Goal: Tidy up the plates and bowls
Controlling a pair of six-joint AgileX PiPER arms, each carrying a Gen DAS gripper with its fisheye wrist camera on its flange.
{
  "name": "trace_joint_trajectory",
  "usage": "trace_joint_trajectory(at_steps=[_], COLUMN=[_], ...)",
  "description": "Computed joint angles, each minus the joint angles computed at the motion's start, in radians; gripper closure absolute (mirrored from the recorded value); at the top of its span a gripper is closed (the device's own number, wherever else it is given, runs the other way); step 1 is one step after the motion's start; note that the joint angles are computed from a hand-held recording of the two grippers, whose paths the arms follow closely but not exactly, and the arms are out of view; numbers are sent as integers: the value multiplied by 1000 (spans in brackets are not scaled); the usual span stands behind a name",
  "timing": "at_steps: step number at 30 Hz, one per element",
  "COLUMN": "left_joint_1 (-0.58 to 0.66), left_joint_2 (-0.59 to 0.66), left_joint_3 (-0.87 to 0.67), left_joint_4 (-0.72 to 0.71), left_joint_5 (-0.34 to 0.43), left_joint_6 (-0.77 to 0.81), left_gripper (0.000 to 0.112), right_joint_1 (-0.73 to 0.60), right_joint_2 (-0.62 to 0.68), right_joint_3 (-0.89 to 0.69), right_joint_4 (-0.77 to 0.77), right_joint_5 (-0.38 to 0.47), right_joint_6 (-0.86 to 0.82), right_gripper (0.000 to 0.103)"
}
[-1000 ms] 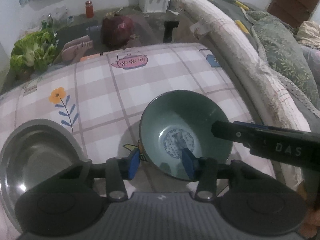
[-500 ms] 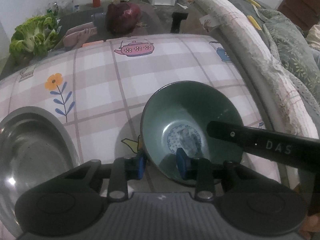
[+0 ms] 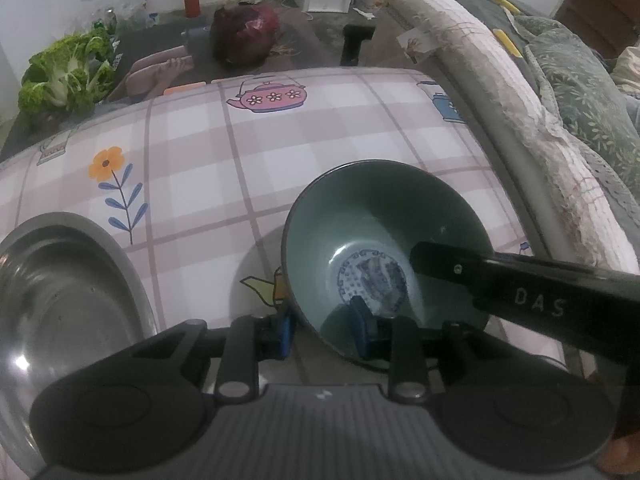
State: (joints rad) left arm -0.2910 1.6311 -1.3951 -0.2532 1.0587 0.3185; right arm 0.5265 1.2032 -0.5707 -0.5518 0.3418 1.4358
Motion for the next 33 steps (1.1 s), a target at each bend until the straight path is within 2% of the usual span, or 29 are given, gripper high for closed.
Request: trace_joint_trajectory(at_steps=[9, 17, 26, 33], left_joint_1=[-7, 12, 107, 258], left_joint_2=[-27, -61, -117, -146], left_joint_3=[13, 11, -14, -54], left_joint_4=[-2, -18, -76, -138], left_joint_5=[-4, 12, 76, 149], left_joint_6=[3, 22, 86, 170], left_gripper=[83, 83, 83, 83], right_joint_1=[13, 57, 177, 296], right_joint_2=[-26, -62, -71, 12], right_joint_3=[-1, -23, -132, -290], right_joint_4=[-13, -41, -78, -114], right_joint_5=[31, 95, 244, 353], right_joint_6=[9, 44, 89, 109], right_gripper=[84, 84, 84, 84])
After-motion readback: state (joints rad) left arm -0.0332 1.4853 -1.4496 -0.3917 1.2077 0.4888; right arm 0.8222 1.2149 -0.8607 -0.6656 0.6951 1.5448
